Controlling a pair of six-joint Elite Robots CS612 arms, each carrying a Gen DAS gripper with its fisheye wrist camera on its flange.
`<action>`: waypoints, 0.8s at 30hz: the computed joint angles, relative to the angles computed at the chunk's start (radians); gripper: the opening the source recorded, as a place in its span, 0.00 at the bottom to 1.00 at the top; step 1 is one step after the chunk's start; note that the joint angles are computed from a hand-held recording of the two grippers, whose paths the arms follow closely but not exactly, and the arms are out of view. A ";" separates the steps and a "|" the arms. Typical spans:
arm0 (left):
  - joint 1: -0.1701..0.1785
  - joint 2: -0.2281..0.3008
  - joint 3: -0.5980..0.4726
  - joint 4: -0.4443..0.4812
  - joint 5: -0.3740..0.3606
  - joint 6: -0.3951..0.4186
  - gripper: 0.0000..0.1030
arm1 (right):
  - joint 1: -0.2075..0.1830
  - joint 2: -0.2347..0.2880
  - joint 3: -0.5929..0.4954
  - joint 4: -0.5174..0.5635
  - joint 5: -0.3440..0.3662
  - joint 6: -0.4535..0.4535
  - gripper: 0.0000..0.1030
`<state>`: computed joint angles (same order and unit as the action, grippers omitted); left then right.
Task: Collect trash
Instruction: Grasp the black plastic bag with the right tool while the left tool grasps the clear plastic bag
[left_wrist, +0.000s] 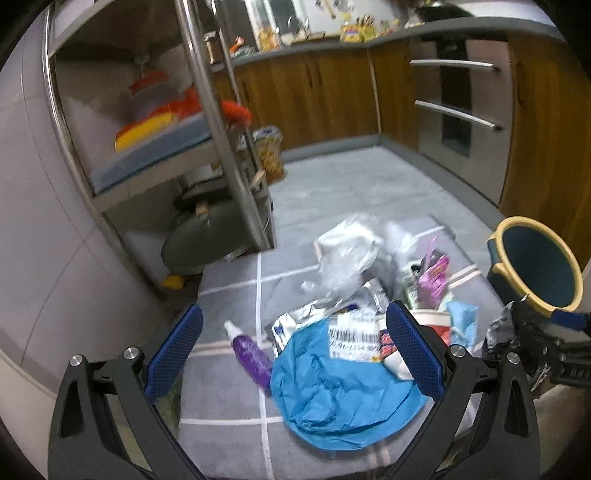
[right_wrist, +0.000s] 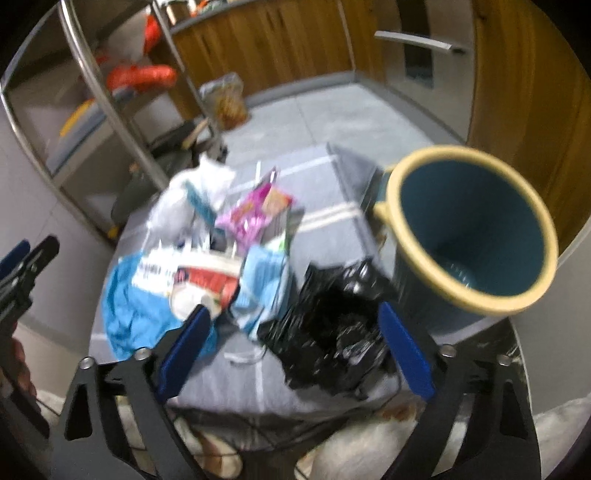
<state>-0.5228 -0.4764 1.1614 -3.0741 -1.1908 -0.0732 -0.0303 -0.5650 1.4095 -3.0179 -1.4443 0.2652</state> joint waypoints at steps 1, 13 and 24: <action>0.004 0.003 -0.005 0.012 -0.016 -0.009 0.95 | 0.002 0.003 -0.009 0.032 0.002 -0.006 0.72; 0.008 0.037 -0.066 0.101 -0.113 -0.039 0.94 | 0.000 0.030 -0.045 0.104 0.024 -0.055 0.28; 0.031 0.121 -0.256 0.256 -0.219 -0.076 0.76 | -0.019 0.008 -0.020 -0.033 0.044 0.003 0.19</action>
<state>-0.4916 -0.3557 0.9054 -2.8183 -1.4096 -0.1495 -0.0488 -0.5573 1.3895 -3.0512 -1.4001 0.2685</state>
